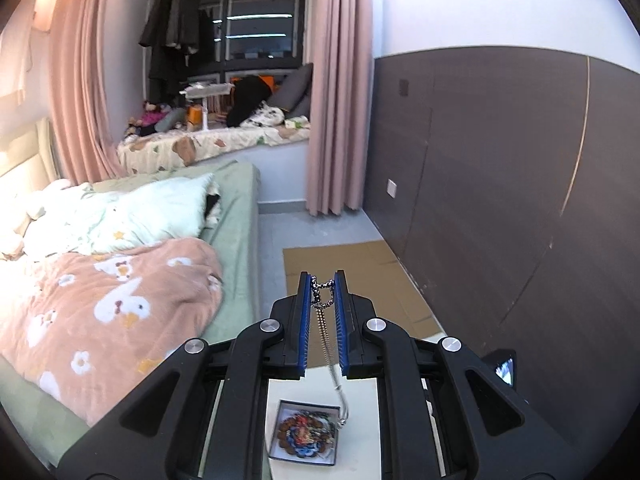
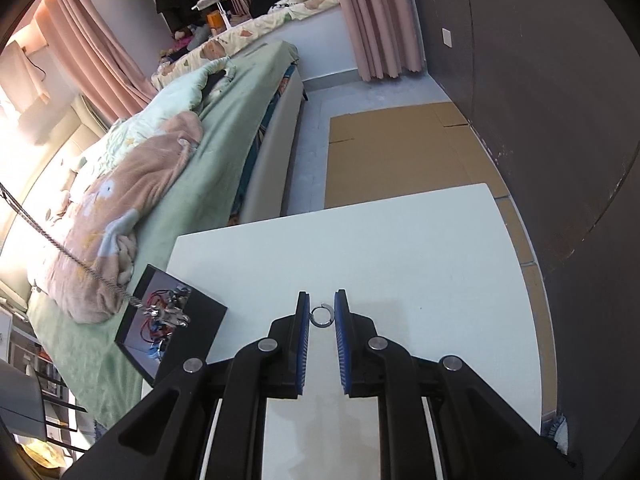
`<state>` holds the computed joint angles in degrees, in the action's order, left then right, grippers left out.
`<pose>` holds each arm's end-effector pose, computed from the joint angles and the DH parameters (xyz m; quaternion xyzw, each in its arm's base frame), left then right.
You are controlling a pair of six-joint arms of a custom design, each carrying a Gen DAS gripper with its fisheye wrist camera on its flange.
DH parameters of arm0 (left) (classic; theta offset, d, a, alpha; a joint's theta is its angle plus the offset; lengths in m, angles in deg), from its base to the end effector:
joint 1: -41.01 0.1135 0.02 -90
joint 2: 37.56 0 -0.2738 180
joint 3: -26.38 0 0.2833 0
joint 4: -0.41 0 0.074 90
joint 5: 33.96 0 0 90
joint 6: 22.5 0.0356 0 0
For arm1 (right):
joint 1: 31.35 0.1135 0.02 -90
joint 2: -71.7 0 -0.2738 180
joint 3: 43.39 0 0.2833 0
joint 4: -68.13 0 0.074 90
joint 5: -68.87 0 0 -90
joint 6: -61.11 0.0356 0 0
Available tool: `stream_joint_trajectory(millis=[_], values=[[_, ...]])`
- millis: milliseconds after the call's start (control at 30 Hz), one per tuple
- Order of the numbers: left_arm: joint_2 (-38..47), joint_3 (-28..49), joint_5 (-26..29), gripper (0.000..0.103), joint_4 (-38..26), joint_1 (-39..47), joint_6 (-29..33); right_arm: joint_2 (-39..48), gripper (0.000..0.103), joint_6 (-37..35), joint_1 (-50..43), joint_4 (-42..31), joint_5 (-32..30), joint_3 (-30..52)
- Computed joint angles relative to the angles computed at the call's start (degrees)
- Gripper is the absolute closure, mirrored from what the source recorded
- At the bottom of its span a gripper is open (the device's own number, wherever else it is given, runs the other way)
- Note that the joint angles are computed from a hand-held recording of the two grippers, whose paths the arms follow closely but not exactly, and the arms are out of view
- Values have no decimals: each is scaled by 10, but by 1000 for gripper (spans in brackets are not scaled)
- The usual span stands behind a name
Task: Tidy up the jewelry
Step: 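Carry the chain toward the box with the left tool while the right tool grasps the silver ring, then lower the chain into the box and open the left tool while the right tool holds the ring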
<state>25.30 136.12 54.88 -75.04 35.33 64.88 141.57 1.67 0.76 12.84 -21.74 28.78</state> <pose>0.1842 -0.0176 0.5115 0.0178 0.8595 -0.0283 0.5100 0.2326 0.1464 0.2944 -0.0145 0.9482 0.1694 0.2685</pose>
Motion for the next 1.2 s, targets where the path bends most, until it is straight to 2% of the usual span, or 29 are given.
stream_joint_trajectory(millis=[233, 400, 567, 767, 1200], values=[[1, 11, 0, 91, -7, 9, 5, -19, 90, 0, 3, -5, 2, -6], [-10, -31, -4, 91, 7, 7, 2, -18, 90, -4, 6, -6, 3, -6], [-23, -85, 25, 91, 29, 26, 1, -13, 90, -7, 9, -11, 10, -3], [-39, -171, 60, 91, 69, 45, -4, -9, 90, -4, 17, -13, 20, 0], [-42, -438, 185, 90, 208, 123, -32, 5, 90, 10, 24, -8, 27, -2]])
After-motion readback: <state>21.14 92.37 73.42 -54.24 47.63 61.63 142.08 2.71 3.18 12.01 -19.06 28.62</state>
